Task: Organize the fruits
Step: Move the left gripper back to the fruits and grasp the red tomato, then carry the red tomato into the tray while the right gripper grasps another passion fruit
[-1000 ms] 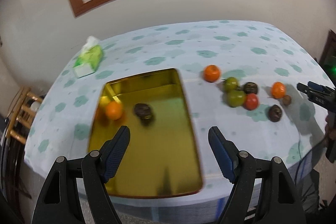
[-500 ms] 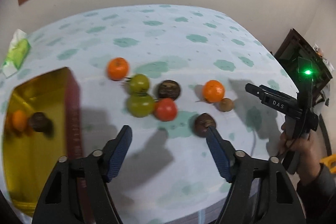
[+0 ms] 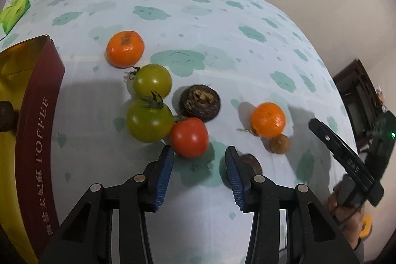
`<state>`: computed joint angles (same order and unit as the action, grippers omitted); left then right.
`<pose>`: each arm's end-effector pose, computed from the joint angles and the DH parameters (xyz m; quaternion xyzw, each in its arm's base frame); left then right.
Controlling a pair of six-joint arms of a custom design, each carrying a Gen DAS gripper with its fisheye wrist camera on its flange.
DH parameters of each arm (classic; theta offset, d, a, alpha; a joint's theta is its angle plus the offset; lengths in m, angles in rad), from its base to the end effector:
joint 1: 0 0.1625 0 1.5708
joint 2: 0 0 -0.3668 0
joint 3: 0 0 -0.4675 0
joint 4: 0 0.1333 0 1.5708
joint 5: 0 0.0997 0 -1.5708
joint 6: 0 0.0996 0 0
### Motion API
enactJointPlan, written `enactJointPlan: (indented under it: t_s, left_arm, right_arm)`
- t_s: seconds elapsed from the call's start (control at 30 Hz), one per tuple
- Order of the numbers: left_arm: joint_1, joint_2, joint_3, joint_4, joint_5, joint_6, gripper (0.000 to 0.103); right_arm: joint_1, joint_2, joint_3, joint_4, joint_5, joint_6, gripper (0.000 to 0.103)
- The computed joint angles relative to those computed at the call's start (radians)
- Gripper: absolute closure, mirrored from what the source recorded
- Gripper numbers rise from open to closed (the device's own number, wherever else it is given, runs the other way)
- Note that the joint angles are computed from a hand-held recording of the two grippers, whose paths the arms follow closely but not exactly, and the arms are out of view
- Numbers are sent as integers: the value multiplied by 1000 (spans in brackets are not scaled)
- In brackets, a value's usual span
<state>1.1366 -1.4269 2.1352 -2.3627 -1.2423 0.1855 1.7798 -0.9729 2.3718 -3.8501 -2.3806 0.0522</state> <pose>-0.0665 -0.5367 0.1358 0.2940 0.9408 -0.0612 0.1570 0.1434 -0.3814 0.0382 -0.1022 -0.8421 0.4347 0.3023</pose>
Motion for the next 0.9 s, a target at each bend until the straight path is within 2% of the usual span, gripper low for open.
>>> enactJointPlan:
  t_s: [0.23,0.27,0.33,0.5,0.6,0.7,0.8,0.9]
  left_arm:
    - [-12,39,-2,-73,23,27,60]
    - [-19,42,6,-93,42,40,69]
    - [-25,42,16,-110,54,87,72]
    - [-9,-38,58,-101,21,119,72]
    - [-15,-122,96,-85,22,144,72]
    - [-20,-199,121,-60,24,155,72]
    - [-16,-269,129,-22,7,144,72]
    - [-8,-328,132,2,3,140,72]
  right_arm:
    - [-5,-5,4,3,19,-9,35]
    - [-5,-6,4,3,22,-11,35]
    - [-7,-7,6,1,30,-15,35]
    - [27,13,17,-64,80,-104,35]
    - [83,14,23,-11,154,-126,35]
    - [153,45,-25,132,190,-151,35]
    - [179,104,-91,190,189,-163,36]
    - [169,150,-158,270,168,-154,37]
